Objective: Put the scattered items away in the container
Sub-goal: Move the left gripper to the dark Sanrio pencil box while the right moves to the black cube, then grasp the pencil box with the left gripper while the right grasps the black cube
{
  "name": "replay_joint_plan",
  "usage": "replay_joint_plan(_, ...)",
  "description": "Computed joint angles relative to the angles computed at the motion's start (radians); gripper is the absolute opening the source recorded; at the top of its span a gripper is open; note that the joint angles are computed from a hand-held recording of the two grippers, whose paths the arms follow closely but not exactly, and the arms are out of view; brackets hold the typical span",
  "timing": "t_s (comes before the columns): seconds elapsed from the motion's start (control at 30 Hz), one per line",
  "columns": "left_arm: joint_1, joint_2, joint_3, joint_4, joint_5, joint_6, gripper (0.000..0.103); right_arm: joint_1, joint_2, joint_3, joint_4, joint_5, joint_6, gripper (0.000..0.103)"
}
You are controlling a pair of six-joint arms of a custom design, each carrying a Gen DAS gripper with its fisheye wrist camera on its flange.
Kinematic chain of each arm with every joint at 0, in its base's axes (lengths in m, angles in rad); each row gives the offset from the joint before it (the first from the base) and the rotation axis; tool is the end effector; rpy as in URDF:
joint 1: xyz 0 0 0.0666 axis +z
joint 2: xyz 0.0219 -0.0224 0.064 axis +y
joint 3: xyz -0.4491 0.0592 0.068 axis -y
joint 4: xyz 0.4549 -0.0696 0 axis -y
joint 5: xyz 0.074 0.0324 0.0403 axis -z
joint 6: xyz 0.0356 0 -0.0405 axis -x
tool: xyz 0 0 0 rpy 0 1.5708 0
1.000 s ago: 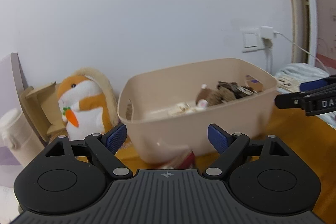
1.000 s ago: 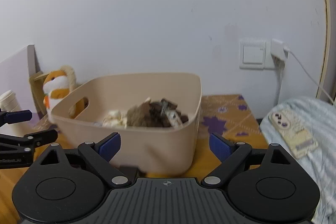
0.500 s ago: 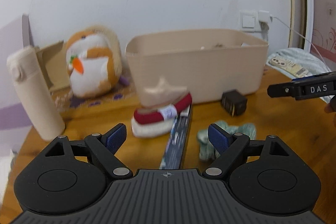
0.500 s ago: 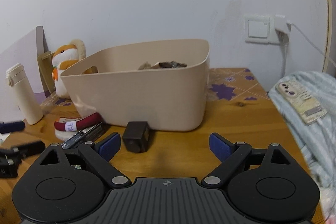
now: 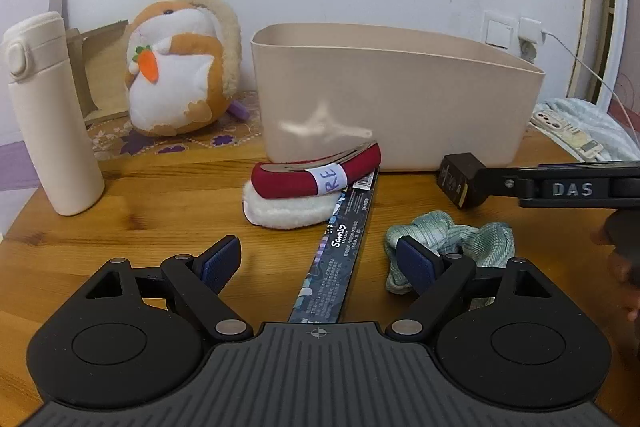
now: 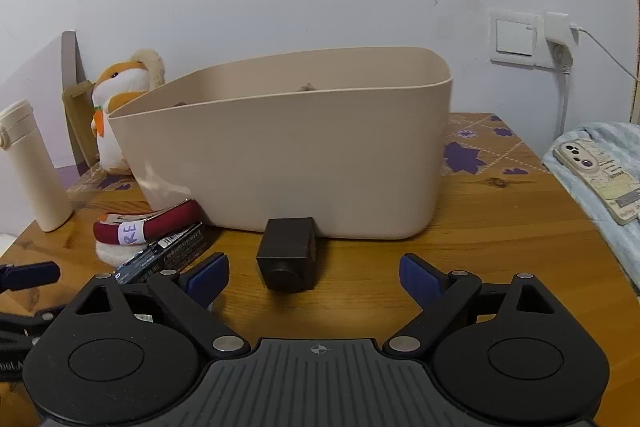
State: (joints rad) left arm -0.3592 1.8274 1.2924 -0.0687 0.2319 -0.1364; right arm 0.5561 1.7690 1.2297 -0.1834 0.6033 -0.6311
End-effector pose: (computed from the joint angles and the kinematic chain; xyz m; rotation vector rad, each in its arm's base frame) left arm 0.6358 -0.2479 0.2540 0.6630 2.0776 -0.3790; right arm 0.5584 0.3228 0.2554 0.3781 2.1132 -0.0115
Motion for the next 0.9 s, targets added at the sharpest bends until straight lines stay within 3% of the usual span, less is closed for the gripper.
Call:
replay_joint_plan(0.27,-0.004,0.037,0.043,-0.034,-0.003,0.051,0.086,-0.009,0.054,0.056,-0.017,0.013,0.01,0.093)
replay_joint_plan(0.4,-0.011,0.052,0.057,-0.036,-0.034,0.048,0.086,-0.013,0.077,0.081,-0.031,0.018,0.022,0.093)
replay_joint_plan(0.73,-0.011,0.063,0.068,-0.057,-0.027,0.038,0.081,-0.028,0.099,0.115,-0.07,-0.011,-0.009,0.088)
replay_joint_plan(0.9,-0.013,0.06,0.062,-0.045,-0.034,0.024,0.056,-0.026,0.108,0.132,-0.113,-0.007,-0.023,0.076)
